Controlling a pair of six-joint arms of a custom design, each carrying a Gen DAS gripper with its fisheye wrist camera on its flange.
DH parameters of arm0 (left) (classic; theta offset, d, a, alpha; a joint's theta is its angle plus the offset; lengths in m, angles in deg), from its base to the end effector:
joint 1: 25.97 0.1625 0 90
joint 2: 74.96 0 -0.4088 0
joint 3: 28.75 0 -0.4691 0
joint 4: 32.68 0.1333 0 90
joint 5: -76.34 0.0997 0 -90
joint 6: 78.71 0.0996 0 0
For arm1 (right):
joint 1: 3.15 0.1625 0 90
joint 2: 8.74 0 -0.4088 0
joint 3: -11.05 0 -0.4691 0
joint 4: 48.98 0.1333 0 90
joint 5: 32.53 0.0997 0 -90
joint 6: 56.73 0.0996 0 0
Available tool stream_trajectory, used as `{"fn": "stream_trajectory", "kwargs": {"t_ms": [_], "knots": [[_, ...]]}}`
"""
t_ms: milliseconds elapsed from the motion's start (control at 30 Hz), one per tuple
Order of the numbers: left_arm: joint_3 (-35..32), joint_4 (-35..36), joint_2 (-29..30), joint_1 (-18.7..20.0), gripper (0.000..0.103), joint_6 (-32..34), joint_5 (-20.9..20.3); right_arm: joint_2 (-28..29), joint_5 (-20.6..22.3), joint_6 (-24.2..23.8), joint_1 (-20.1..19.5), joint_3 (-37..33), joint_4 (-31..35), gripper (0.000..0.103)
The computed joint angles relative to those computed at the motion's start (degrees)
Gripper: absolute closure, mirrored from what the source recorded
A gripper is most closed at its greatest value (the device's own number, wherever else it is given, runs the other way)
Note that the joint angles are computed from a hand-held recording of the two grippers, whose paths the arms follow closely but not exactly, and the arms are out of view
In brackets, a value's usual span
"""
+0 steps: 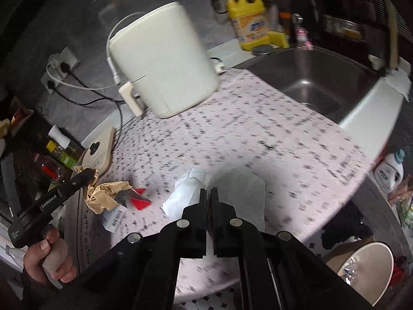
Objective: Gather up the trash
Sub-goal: 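Carry both items over the white bin and open the right gripper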
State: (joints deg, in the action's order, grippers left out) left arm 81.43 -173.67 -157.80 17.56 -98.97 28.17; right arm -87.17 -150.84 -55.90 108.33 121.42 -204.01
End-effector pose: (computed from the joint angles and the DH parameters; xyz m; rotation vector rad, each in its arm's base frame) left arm -0.2893 -0.5503 0.3247 0.3831 2.5540 -0.9912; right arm 0.3040 -0.5375 0.2958 0.2777 -2.6242 0.8953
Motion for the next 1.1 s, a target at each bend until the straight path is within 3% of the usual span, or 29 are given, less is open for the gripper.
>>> {"fn": "stream_trajectory", "kwargs": {"t_ms": [367,700,933,1100], "knots": [[1.1,-0.1,8.8,-8.9,0.093,-7.9,-4.0,-24.1,-2.3,-0.8,-7.5,12.6,7.9,0.099],[1.1,0.9,16.4,-16.1,0.093,-16.0,-6.9,-44.8,2.3,-5.4,-20.1,19.5,18.3,0.099],[0.8,1.3,20.4,-19.4,0.093,-20.5,-7.8,-53.7,10.2,-10.5,-31.2,22.0,24.3,0.099],[1.4,1.4,22.1,-20.6,0.093,-23.7,-8.8,-55.4,12.7,-14.9,-36.9,23.0,26.4,0.096]]}}
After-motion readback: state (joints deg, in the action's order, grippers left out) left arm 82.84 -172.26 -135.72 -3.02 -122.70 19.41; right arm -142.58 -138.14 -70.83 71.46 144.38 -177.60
